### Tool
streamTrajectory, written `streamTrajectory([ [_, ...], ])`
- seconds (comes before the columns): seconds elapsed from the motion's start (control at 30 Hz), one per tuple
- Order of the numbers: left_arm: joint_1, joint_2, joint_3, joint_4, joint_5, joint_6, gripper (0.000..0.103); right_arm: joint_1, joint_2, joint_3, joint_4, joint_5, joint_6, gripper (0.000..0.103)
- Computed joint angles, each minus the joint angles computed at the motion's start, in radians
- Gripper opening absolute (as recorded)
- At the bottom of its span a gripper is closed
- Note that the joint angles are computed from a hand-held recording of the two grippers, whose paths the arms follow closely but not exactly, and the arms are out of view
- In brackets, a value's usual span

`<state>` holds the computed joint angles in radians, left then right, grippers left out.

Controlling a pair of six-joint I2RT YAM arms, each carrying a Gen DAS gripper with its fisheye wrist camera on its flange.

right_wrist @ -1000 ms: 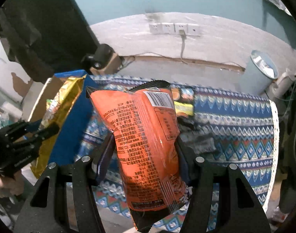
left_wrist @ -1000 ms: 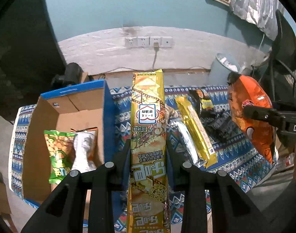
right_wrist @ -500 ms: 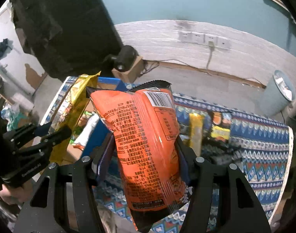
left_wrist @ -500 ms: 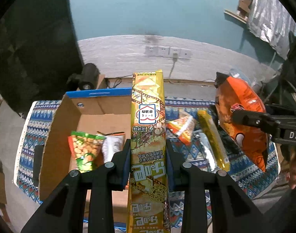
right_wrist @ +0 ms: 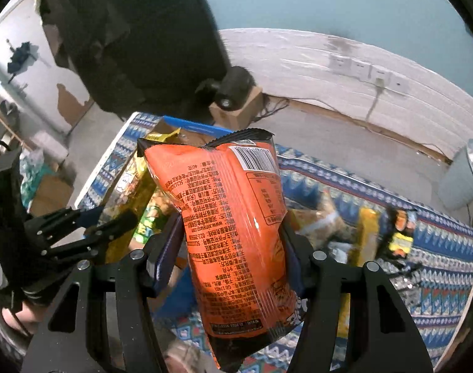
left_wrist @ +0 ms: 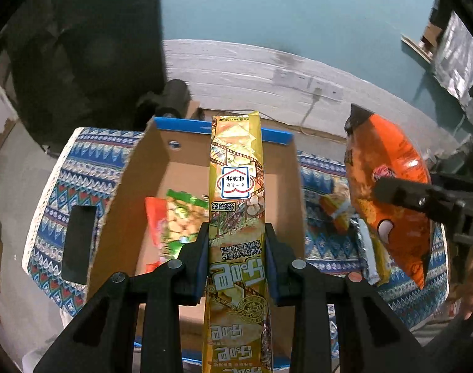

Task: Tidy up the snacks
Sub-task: 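Carry gold wafer bar with left tool while right tool carries orange bag over box, then open both tools to drop gold bar and orange bag into the box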

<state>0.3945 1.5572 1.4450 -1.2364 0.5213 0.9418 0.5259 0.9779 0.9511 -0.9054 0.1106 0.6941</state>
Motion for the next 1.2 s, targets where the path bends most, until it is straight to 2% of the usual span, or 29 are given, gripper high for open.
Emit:
streamTrajectory([
  [0.37,0.028,0.166,0.110,0.048,-0.038,-0.089,0.031,0.046,0.292,0.121,0.144,-0.034,-0.011,0.059],
  [0.6,0.023,0.213,0.121,0.083,-0.070,-0.131,0.032,0.039,0.409,0.149,0.216,-0.065,-0.018,0.059],
  [0.73,0.028,0.244,0.139,0.094,-0.090,-0.169,0.037,0.032,0.428,0.141,0.254,-0.102,-0.010,0.060],
  [0.87,0.040,0.253,0.158,0.085,-0.086,-0.185,0.052,0.028,0.407,0.134,0.265,-0.098,-0.001,0.062],
  [0.93,0.040,0.246,0.153,0.085,-0.084,-0.185,0.052,0.029,0.398,0.134,0.259,-0.091,0.004,0.066],
  [1.1,0.027,0.210,0.121,0.089,-0.084,-0.167,0.058,0.039,0.376,0.130,0.226,-0.063,0.004,0.067],
  [1.2,0.018,0.179,0.097,0.087,-0.079,-0.151,0.060,0.043,0.348,0.112,0.206,-0.039,0.003,0.072],
])
